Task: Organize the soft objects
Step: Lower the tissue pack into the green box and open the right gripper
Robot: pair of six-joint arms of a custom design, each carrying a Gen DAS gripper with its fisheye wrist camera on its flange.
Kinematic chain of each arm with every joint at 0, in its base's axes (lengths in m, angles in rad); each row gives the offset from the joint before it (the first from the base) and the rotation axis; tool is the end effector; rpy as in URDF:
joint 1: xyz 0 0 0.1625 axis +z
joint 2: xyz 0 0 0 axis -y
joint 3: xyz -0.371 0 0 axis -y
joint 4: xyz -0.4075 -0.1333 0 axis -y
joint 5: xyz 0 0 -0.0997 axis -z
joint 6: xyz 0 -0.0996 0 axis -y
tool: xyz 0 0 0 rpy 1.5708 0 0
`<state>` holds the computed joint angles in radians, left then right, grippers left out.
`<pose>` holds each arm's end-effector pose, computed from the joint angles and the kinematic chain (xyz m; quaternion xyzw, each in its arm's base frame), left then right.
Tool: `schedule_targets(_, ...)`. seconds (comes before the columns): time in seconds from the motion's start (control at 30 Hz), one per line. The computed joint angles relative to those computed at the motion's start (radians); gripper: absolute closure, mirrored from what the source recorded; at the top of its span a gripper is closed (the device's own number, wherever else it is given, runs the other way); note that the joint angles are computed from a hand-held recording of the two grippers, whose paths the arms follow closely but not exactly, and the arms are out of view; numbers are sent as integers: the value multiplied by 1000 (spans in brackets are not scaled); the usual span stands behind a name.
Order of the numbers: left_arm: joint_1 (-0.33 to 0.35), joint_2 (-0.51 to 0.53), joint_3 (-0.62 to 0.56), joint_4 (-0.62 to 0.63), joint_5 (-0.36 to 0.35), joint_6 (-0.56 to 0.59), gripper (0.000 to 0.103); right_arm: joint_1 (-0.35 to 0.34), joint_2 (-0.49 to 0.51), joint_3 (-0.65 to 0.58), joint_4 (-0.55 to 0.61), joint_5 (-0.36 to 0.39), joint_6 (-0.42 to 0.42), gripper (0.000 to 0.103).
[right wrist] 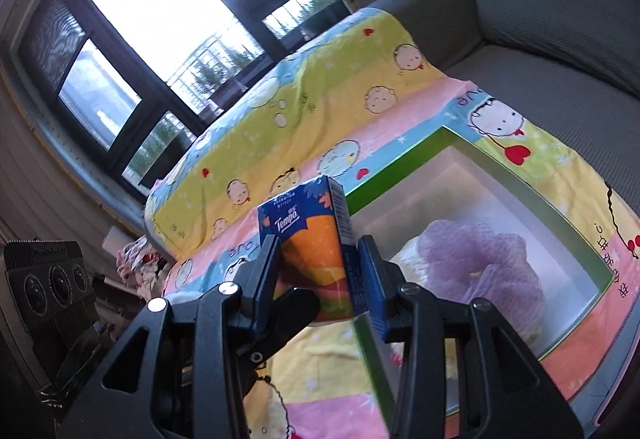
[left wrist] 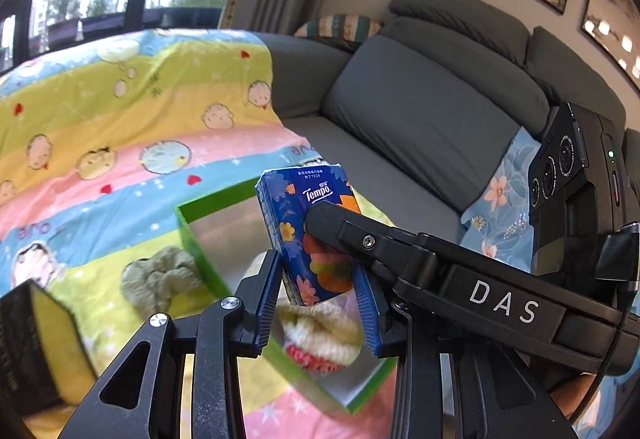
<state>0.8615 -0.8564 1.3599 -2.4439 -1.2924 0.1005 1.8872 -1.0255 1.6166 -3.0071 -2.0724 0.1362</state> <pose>-0.3519 -0.6567 0.1929 0.3600 0.9048 -0.2145 0.0756 0.2872 -0.6028 0.2692 -0.0219 -0.8891 0.4380 0.1314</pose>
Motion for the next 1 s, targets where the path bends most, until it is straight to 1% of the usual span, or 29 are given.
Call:
schedule_targets(0.1, 14, 55, -59, 45, -24, -5, 66, -29, 3, -6, 5, -11, 35, 64)
schedule_targets(0.2, 26, 102, -105, 78, -44, -8, 66, -51, 5, -15, 24, -16, 50, 64)
schedule_targets(0.37, 53, 172, -178, 155, -91, -42, 66, -87, 5, -23, 90, -52, 109, 64)
schedule_targets(0.47, 63, 200, -205, 181, -110, -60, 67, -98, 4, -26, 120, -65, 133, 64)
schedule_targets(0.57, 73, 221, -232, 220, -131, -80, 67, -102, 4, -30, 148, -97, 155, 65)
schedule_targets(0.7, 71, 236, -245, 238, -106, -90, 67, -116, 3, -31, 180, -97, 184, 66)
schedule_targets(0.83, 62, 245, -249, 257, -73, -90, 68, -119, 13, -43, 214, -140, 210, 68)
schedule_targets(0.93, 61, 250, -253, 267, -69, -101, 69, -121, 11, -42, 221, -146, 223, 68)
schedule_targets(1.0, 56, 253, -254, 274, -49, -108, 69, -123, 11, -41, 228, -157, 235, 68)
